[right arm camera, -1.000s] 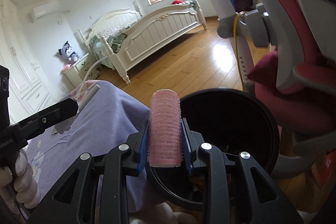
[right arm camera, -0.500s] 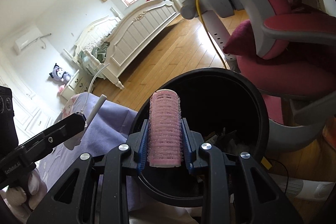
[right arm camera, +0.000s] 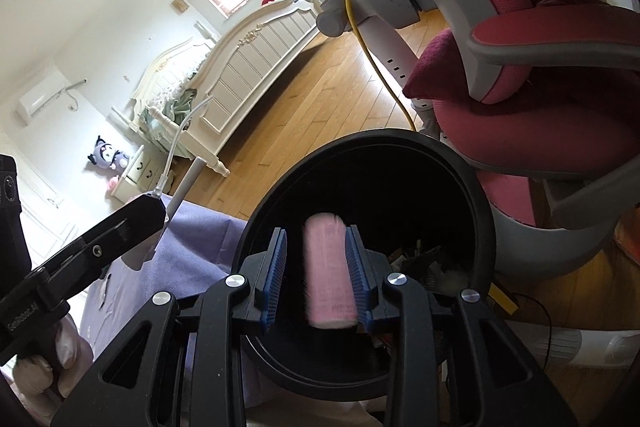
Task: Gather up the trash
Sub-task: 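Carry the spray bottle and pink roller over the bin and open both tools, then grasp the green Doublemint pack with the left tool while the right tool grasps the battery card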
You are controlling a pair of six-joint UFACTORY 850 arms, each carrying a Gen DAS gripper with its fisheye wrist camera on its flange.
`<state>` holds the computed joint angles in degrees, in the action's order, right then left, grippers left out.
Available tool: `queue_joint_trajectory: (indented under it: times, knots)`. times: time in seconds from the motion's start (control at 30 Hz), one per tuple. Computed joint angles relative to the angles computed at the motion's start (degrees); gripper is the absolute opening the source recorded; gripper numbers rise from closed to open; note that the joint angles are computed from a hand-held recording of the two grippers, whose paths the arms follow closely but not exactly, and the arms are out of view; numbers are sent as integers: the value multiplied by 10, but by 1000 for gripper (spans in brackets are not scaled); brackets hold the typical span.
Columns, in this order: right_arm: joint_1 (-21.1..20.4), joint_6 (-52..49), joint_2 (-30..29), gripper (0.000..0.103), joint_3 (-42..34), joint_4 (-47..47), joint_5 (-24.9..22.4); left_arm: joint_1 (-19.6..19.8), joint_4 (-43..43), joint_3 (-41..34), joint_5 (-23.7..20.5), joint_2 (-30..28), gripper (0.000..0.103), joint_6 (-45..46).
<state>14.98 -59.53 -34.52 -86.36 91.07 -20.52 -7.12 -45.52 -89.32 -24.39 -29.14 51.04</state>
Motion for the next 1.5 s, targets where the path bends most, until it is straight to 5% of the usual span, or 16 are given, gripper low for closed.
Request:
queue_joint_trajectory:
  times: [0.1,0.23,0.5,0.63,0.73,0.93,1.13,1.4,1.5]
  knots:
    - [-1,8,2,46,3,-5,0,0,-29,19,21,18,69,25]
    - [2,2,6,48,7,-2,-2,3,-42,37,38,38,69,42]
    - [21,23,11,57,-7,-41,-3,16,-74,85,84,92,89,78]
    - [33,29,11,60,-21,-62,-10,32,-100,110,95,118,90,100]
    - [44,36,10,71,-32,-80,-16,50,-114,128,97,138,92,111]
    - [78,127,2,81,-74,-210,-3,97,-138,166,125,169,96,121]
    - [110,207,-32,84,-150,-341,-45,169,-3,171,142,169,96,-43]
    - [162,312,-111,84,-305,-507,-142,278,83,113,107,119,95,-83]
    - [181,319,-142,84,-358,-532,-171,297,145,91,115,94,85,-98]
